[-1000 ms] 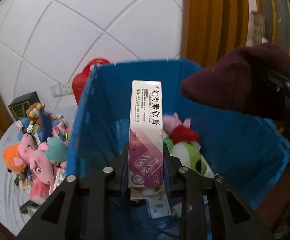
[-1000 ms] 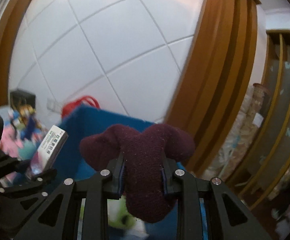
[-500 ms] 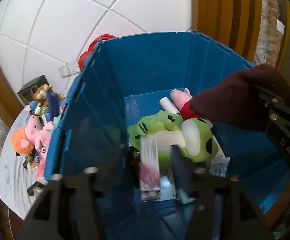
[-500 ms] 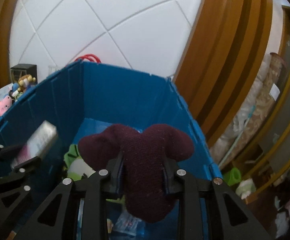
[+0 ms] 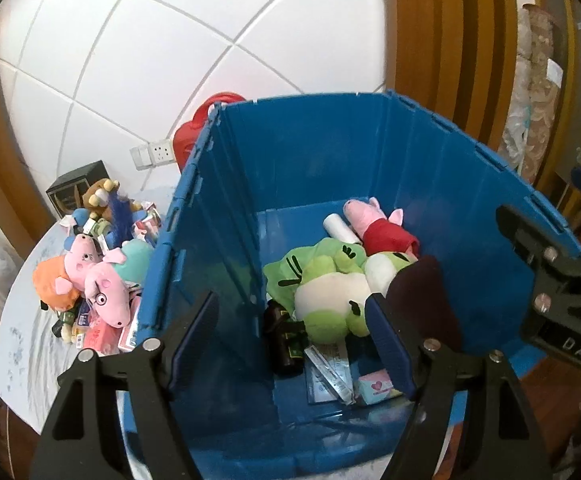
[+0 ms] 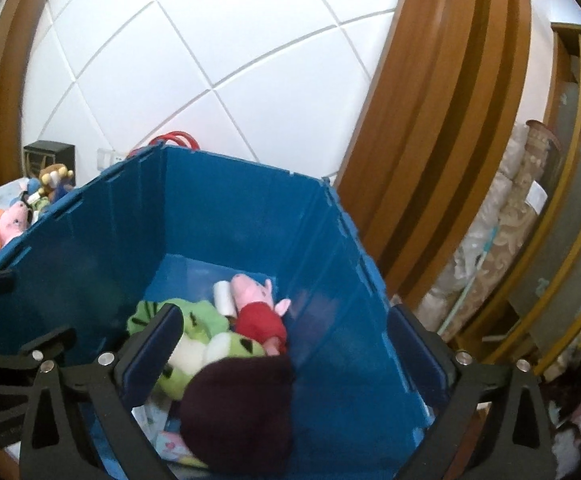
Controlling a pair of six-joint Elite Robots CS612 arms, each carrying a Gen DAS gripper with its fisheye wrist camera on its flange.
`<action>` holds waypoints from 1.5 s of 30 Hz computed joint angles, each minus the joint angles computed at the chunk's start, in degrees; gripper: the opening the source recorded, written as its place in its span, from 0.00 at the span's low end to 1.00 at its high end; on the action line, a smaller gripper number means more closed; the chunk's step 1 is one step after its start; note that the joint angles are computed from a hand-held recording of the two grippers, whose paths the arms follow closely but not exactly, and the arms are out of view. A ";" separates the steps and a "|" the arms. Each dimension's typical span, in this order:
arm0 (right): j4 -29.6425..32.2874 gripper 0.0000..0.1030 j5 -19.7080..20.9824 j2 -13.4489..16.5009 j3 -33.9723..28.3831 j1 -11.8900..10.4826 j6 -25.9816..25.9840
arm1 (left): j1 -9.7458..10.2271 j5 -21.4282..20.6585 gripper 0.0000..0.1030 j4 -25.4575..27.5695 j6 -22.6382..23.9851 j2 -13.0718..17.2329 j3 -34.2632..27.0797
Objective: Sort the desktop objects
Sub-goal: 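Open both tools to drop the box and cloth into the crate, then withdraw both tools from the crate back over the table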
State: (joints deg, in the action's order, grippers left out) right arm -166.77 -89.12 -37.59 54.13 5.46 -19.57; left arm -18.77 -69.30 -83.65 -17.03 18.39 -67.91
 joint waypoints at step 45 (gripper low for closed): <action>8.19 1.00 1.09 1.10 1.40 17.34 8.50 | 21.88 -4.87 0.73 17.00 2.16 16.32 -28.25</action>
State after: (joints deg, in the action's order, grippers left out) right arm -158.59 -88.03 -36.49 55.54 22.80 -11.06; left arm 3.11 -74.17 -66.65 -14.87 34.71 -96.16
